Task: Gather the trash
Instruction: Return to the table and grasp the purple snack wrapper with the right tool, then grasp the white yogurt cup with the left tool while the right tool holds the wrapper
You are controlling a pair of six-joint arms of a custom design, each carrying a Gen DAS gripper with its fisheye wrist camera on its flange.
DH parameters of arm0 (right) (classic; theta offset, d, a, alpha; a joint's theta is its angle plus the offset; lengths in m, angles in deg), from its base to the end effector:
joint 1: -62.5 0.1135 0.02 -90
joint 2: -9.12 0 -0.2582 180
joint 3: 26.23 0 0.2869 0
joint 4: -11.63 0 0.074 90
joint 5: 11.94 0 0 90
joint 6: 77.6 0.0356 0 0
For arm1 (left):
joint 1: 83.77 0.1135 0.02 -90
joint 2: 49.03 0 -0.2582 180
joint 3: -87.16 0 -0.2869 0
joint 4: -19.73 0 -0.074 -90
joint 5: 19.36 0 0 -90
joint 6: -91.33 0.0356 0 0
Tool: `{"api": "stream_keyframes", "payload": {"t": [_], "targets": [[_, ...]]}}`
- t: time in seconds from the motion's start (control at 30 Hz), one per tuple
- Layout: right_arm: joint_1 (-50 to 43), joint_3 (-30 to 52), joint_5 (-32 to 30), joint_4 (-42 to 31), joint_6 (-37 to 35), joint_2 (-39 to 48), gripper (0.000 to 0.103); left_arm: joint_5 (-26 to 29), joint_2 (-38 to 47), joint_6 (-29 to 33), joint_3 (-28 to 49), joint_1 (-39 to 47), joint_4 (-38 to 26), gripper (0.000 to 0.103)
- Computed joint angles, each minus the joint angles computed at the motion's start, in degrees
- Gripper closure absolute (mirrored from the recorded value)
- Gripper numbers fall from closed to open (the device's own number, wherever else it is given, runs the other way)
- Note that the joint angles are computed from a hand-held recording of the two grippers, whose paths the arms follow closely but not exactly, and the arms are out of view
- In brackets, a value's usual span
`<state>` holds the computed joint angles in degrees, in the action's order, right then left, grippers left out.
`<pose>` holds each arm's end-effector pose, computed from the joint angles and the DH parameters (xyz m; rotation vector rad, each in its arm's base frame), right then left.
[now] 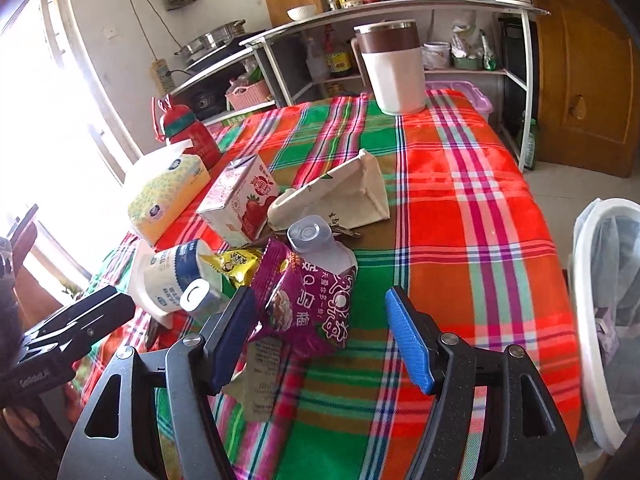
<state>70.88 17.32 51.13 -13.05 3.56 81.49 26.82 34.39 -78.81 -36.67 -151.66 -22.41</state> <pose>0.2510 0.0533 0.1363 -0.5569 2.3886 0.5822 0.1284 -0.2507 0.1453 -0.4145 2.2794 -0.1480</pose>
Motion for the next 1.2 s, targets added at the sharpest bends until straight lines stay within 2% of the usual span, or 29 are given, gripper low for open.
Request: {"api": "stream_keyframes", "payload": {"t": [0.1,0.33,0.37,0.47,0.53,0.6,0.93,1.07,1.2], "targets": [[1.09,1.2,1.3,-0.19,0.36,2.18,0.035,1.05,-0.83,3.08,-0.98,1.14,2.37,0.017],[0.11,2.86,-1.01,-0.71,0.98,4.64,0.036,4.1,-0.87,10.28,-1.25,4.94,6.19,0.016],[0.0,2.79,-1.25,-0.66,1.07,4.54,0.038,4.27,-0.63,11.45,-0.95,5.44,6.28,0.016],[-0.39,2.57,-2.53,-0.86,0.93,4.15,0.058,5.4,-0.37,14.84,-0.47,6.97,6.8,0.016],[-0.29,2.36,-2.48,-0.88,0.73,3.85,0.06,6.01,0.01,15.82,-0.08,7.81,6.54,0.016],[-0.48,1.68,-2.86,-0.48,0.6,3.0,0.067,6.66,-0.11,17.14,-0.47,8.46,7.72,0.016],[-3.52,-0.12,-3.88,-0.03,0.29,0.63,0.077,11.55,3.63,23.38,0.78,10.6,12.5,0.016],[-5.67,-0.68,-5.06,-0.96,-0.66,-0.34,0.078,9.41,6.79,24.99,4.48,10.44,8.26,0.016],[-7.38,-0.96,-6.18,-2.1,-1.25,-0.99,0.078,8.77,7.41,26.46,5.76,10.93,6.93,0.016]]}}
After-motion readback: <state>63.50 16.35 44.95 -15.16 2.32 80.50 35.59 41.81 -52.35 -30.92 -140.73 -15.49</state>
